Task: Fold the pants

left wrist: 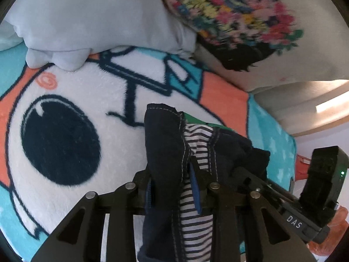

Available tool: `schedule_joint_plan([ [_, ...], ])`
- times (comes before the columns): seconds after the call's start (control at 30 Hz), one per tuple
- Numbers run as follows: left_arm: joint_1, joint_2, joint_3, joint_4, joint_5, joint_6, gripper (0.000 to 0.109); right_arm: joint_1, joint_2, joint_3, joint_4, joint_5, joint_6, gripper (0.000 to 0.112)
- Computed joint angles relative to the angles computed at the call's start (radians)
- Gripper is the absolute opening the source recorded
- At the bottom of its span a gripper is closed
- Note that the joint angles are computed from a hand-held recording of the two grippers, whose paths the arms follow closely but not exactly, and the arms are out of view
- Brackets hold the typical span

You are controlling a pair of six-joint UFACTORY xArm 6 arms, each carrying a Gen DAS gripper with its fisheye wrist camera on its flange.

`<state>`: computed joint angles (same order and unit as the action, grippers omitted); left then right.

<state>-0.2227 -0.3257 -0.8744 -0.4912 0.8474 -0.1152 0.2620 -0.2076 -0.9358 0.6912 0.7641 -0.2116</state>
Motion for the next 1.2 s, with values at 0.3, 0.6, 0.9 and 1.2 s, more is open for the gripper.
schedule_joint_plan([
  [0.3,0.030,-0.120,0.028,0.051,0.035,-0.030,0.031,-0.005,-0.127,0.023,-0.130,-0.078,0.073,0.055],
  [0.6,-0.084,-0.238,0.153,0.083,0.063,-0.073,0.031,0.071,-0.180,0.100,-0.204,-0.030,0.124,0.025],
  [0.9,-0.091,-0.288,0.166,0.119,0.067,-0.039,0.033,0.103,-0.223,0.155,-0.342,-0.064,0.260,0.026],
  [1.2,-0.072,-0.460,0.191,0.296,0.060,-0.042,0.045,0.204,-0.318,0.177,-0.688,-0.074,0.629,0.051],
])
